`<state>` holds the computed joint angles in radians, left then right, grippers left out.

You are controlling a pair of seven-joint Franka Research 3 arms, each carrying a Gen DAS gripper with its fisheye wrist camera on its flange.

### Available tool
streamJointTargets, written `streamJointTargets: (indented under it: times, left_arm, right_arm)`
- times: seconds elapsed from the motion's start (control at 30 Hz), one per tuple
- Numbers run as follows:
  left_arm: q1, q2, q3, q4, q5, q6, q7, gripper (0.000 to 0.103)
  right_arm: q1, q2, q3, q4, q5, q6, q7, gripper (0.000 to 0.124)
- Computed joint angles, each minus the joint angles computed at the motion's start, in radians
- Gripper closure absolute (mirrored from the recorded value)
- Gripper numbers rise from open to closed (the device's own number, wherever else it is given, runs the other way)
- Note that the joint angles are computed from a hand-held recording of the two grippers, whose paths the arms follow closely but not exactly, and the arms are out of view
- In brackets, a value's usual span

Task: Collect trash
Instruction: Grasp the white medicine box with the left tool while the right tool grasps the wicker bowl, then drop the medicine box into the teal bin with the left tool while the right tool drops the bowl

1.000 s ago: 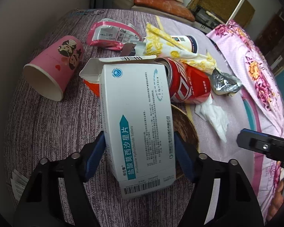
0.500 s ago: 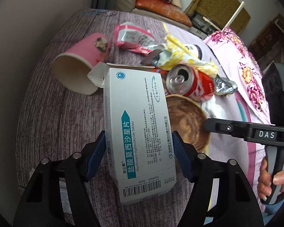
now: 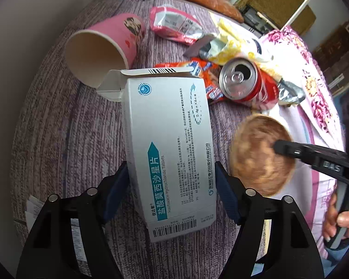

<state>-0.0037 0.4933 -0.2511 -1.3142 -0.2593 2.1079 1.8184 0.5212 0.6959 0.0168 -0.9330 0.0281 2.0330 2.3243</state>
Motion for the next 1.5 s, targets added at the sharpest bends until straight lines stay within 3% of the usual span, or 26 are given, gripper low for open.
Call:
streamJointTargets:
  times: [0.2,0.33,0.53,0.7,0.9,0.93,0.97,1.0,1.1,1.2,1.37,1.4,1.43,1.47,1.5]
  left_arm:
    - [-0.031,-0.013,0.016,-0.02,0.06,0.029,-0.041,0.027]
    - [-0.046,-0.02,0.019,-0.032,0.086,0.047,-0.083,0.027]
    - [-0.034,-0.038,0.005,-0.047,0.062,0.059,-0.091,0.036]
    - [-0.009,-0.106,-0.012,-0.108,0.0,0.084,-0.01,0.036]
    - [-0.039,-0.147,-0.017,-0.113,-0.027,0.102,0.033,0.038]
    - [-0.045,-0.146,-0.019,-0.105,-0.03,0.097,0.04,0.056]
    - [-0.051,-0.141,-0.018,-0.094,-0.027,0.086,0.047,0.066]
    - [-0.061,-0.132,-0.019,-0.079,-0.016,0.073,0.053,0.07]
    - [-0.108,-0.085,-0.004,-0.025,0.067,0.043,0.02,0.067]
    - [-0.108,-0.066,-0.009,-0.01,0.068,0.018,0.015,0.059]
    - [-0.121,-0.037,0.006,-0.002,0.108,0.011,-0.038,0.059]
    - [-0.123,-0.038,0.009,-0.01,0.117,0.019,-0.055,0.061]
    - [-0.121,-0.045,0.009,-0.024,0.12,0.032,-0.062,0.075]
    - [-0.118,-0.054,0.008,-0.036,0.123,0.044,-0.064,0.08]
    - [-0.112,-0.067,0.004,-0.05,0.115,0.057,-0.061,0.08]
  right_arm:
    - [-0.004,-0.175,-0.007,-0.291,-0.02,0.111,0.073,0.118]
    - [-0.02,-0.219,0.012,-0.381,-0.007,0.166,0.08,0.114]
    - [-0.027,-0.201,0.021,-0.396,0.016,0.223,0.086,0.112]
    - [-0.039,-0.332,0.025,-0.581,0.024,0.353,0.077,0.118]
    - [-0.057,-0.44,0.018,-0.707,-0.01,0.46,0.122,0.118]
    - [-0.061,-0.457,0.017,-0.724,-0.022,0.47,0.133,0.118]
    - [-0.063,-0.49,0.008,-0.761,-0.05,0.49,0.161,0.118]
    - [-0.068,-0.5,0.008,-0.769,-0.067,0.495,0.18,0.118]
    - [-0.085,-0.538,0.007,-0.81,-0.123,0.502,0.241,0.118]
    - [-0.112,-0.573,0.023,-0.856,-0.116,0.512,0.24,0.118]
    - [-0.134,-0.568,0.044,-0.874,-0.077,0.53,0.218,0.118]
    - [-0.135,-0.563,0.046,-0.872,-0.072,0.532,0.213,0.118]
    - [-0.133,-0.548,0.047,-0.858,-0.074,0.531,0.214,0.118]
    - [-0.132,-0.545,0.047,-0.854,-0.072,0.53,0.209,0.118]
    - [-0.128,-0.546,0.046,-0.858,-0.078,0.533,0.215,0.118]
